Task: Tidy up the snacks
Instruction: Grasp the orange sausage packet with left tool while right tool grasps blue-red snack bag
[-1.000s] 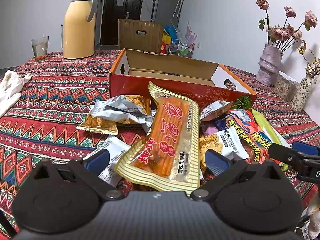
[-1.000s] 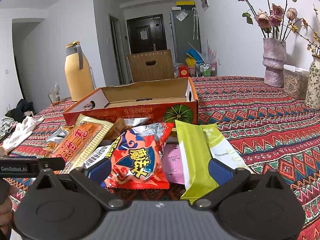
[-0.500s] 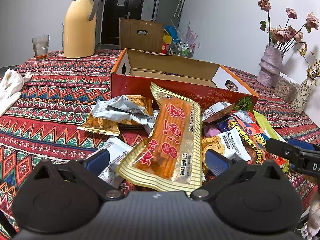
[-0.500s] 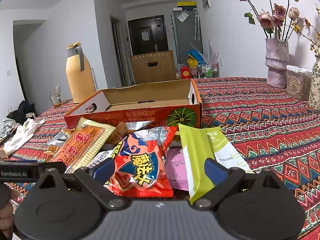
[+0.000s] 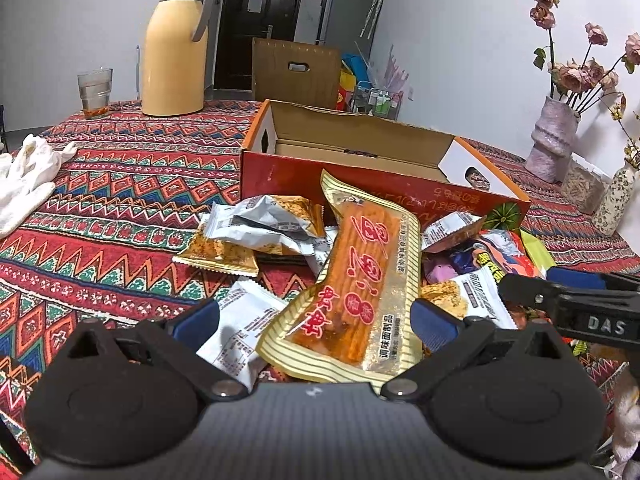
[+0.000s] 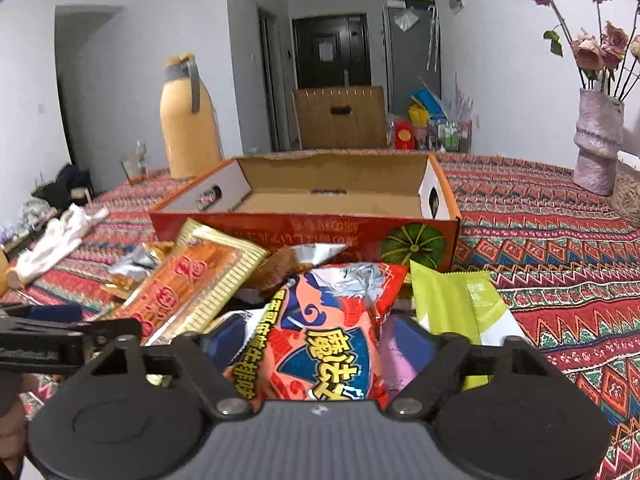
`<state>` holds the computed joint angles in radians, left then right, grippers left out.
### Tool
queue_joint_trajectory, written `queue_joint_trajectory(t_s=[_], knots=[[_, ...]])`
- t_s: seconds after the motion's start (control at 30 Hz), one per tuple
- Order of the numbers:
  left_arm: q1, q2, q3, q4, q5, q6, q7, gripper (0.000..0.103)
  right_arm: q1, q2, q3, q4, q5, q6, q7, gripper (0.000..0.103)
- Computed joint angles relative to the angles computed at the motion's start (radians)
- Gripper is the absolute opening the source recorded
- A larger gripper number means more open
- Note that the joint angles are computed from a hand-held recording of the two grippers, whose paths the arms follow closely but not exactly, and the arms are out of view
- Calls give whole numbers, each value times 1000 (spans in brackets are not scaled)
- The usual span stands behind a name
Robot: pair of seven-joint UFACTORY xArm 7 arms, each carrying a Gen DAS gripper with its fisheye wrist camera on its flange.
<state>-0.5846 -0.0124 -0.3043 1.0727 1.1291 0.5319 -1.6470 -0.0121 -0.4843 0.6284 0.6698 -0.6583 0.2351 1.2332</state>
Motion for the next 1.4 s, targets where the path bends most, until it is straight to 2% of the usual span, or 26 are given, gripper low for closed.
queue_joint_trajectory(t_s=[0.1, 0.23, 0.43, 0.5, 0.57, 0.67, 0.77, 0.97, 1.1, 1.4], knots=[[2, -3, 1, -4, -1, -2, -5, 103, 13, 24, -7, 21, 3, 41, -18, 72], [5, -5, 1, -7, -4, -6, -5, 103, 70, 72, -43, 48, 3, 104, -54, 72], [8, -8, 0, -12, -14, -6, 0, 103, 134, 138, -81, 90, -75, 175, -38, 71], [9, -7, -1, -11, -21, -4, 6, 103, 156, 147, -99, 97, -99, 186, -32, 69], [8, -7, -1, -10, -28, -1, 10, 103, 184, 145, -127, 94, -112, 184, -30, 60], [8, -7, -2, -10, -34, 5, 14, 103, 203, 129, -141, 83, -144, 187, -4, 60], [7, -3, -1, -5, -43, 11, 25, 103, 190, 90, -130, 59, -199, 167, 62, 59], [-2, 21, 3, 29, -88, 38, 104, 103, 83, -56, -43, -4, -323, 97, 270, 59], [-14, 51, 14, 70, -129, 59, 180, 103, 18, -128, -6, -45, -306, 46, 336, 59], [-82, 167, 48, 230, -199, 167, 388, 103, -56, -187, 29, -122, -181, -45, 314, 60]])
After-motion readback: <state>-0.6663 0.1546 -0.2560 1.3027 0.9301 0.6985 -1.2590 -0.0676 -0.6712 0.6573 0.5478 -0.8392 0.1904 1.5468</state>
